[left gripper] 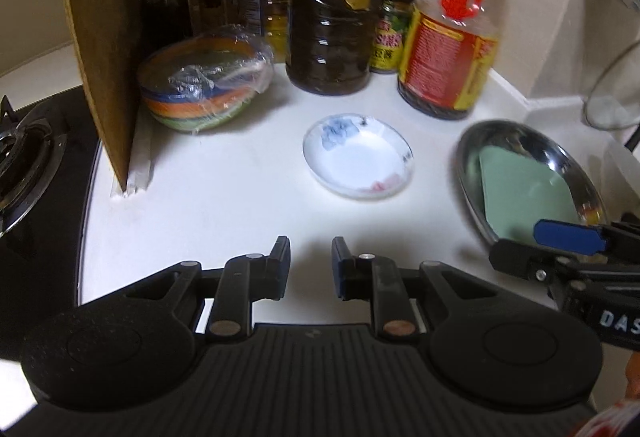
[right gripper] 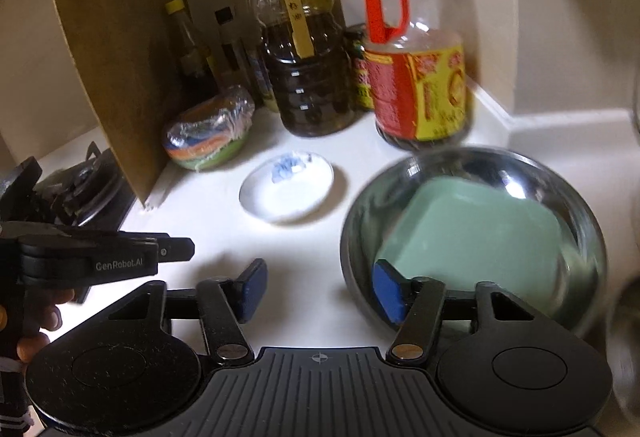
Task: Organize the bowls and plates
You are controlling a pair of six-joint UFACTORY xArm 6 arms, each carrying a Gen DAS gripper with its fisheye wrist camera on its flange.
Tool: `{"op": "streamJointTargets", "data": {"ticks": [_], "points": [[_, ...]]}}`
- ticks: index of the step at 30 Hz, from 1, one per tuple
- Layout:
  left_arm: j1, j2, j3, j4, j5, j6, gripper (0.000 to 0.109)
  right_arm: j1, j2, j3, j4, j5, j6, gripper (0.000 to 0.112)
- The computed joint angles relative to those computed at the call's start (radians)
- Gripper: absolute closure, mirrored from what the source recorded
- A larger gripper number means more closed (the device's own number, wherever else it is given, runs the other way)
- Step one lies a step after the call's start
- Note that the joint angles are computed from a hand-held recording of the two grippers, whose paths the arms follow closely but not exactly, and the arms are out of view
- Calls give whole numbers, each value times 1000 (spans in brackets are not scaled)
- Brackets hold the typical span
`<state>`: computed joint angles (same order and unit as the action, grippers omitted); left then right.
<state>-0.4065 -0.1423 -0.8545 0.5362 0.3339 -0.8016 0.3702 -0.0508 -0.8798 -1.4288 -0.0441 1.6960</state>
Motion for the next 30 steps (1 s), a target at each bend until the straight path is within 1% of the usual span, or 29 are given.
{"op": "streamJointTargets", "data": {"ticks": [2, 6, 8, 9, 12, 17, 26, 30], "points": [[16, 29, -23, -23, -28, 22, 89, -3, 49, -53, 7, -2, -10, 62], [41, 93, -77, -51, -77, 56, 89, -4, 136, -128, 140, 8, -135, 70], [50, 126, -106, -60, -93, 65, 89, -3, 176, -169, 171, 17, -168, 73], [54, 143, -120, -75, -100, 79, 89, -3, 194, -189, 172, 21, -169, 74], [62, 190, -159, -108, -116, 106, 89, -1, 243, -236, 232, 29, -226, 75], [67, 252, -207, -164, -118, 157, 89, 5, 309, -306, 270, 55, -258, 76], [78, 321, -262, -226, -108, 216, 89, 28, 405, -405, 423, 101, -435, 86], [80, 339, -277, -250, -111, 245, 89, 36, 427, -427, 467, 127, -485, 87]]}}
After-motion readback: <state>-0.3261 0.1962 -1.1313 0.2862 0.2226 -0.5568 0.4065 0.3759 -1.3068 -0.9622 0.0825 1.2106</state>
